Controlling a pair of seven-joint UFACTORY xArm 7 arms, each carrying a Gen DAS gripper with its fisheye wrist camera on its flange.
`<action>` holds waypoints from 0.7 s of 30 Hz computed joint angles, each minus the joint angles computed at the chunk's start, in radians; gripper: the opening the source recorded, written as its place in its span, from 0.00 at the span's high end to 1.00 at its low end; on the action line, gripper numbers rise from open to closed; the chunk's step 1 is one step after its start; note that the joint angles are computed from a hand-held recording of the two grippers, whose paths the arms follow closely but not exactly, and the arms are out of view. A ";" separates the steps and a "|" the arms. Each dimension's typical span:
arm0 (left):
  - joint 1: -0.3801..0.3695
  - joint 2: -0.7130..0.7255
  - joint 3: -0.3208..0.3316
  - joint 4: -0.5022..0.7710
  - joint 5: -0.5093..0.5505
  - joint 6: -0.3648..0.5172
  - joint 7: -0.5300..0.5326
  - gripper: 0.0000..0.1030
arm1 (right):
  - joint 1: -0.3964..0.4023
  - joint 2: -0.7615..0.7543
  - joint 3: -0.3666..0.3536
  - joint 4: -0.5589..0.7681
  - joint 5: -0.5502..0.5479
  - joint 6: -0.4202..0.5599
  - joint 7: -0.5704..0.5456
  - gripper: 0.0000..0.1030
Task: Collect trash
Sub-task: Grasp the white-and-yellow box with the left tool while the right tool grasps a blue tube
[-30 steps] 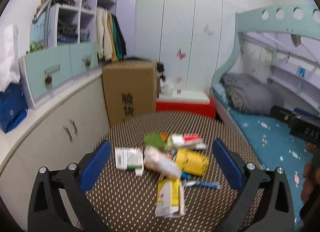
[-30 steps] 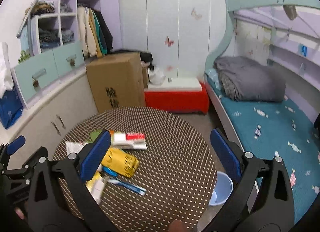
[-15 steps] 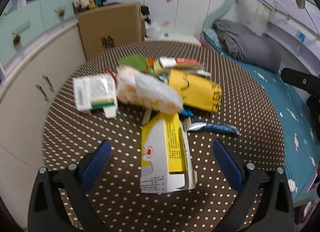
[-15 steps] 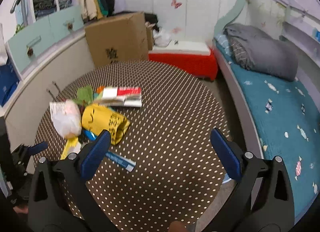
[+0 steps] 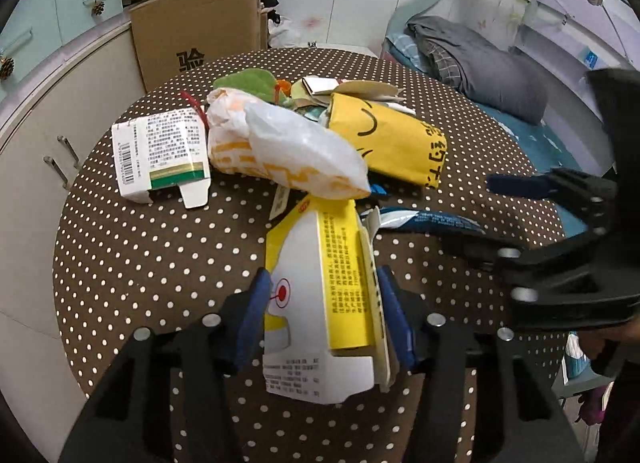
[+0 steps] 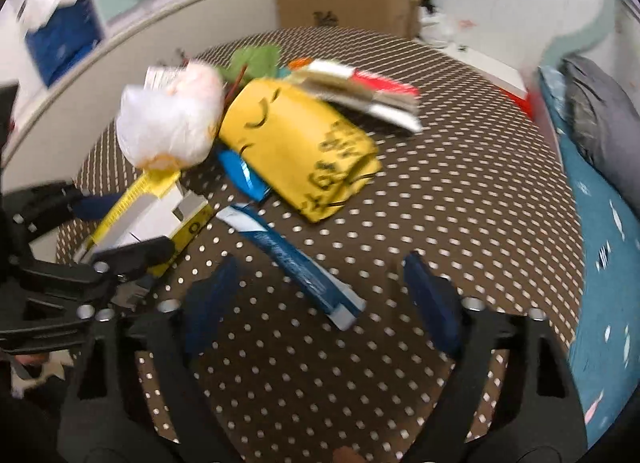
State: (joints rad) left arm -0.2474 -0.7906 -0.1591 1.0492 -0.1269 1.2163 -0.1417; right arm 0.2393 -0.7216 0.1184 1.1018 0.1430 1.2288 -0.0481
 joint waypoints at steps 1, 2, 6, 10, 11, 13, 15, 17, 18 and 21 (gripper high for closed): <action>0.001 -0.003 0.001 -0.002 0.001 0.001 0.000 0.46 | 0.009 0.014 0.001 -0.003 0.004 0.001 -0.012 0.47; 0.002 -0.012 0.003 -0.005 0.004 0.010 -0.001 0.45 | 0.010 0.018 0.007 -0.007 0.000 -0.004 -0.016 0.49; 0.009 0.011 -0.002 -0.002 0.005 0.008 -0.017 0.42 | 0.031 0.007 0.005 -0.003 0.013 -0.002 -0.037 0.75; -0.007 0.017 -0.003 -0.004 -0.003 -0.006 -0.005 0.46 | 0.028 -0.046 0.003 -0.013 0.019 0.046 -0.017 0.87; -0.016 0.015 0.002 -0.004 -0.017 -0.005 -0.003 0.46 | 0.022 -0.068 -0.003 -0.018 0.020 0.066 -0.006 0.87; -0.026 0.014 0.002 -0.006 -0.026 -0.004 0.003 0.46 | 0.011 -0.100 -0.024 -0.037 0.031 0.083 0.006 0.87; -0.040 0.010 -0.002 -0.007 -0.042 -0.002 0.005 0.47 | -0.005 -0.139 -0.047 -0.059 0.042 0.096 0.022 0.87; -0.056 0.016 -0.005 -0.005 -0.064 -0.005 0.006 0.47 | -0.019 -0.167 -0.068 -0.081 0.057 0.095 0.036 0.87; -0.060 0.020 -0.008 -0.003 -0.070 -0.007 0.005 0.47 | -0.026 -0.179 -0.079 -0.088 0.066 0.097 0.045 0.87; -0.076 0.038 -0.023 0.010 -0.082 -0.020 0.004 0.49 | -0.048 -0.196 -0.105 -0.092 0.076 0.090 0.060 0.87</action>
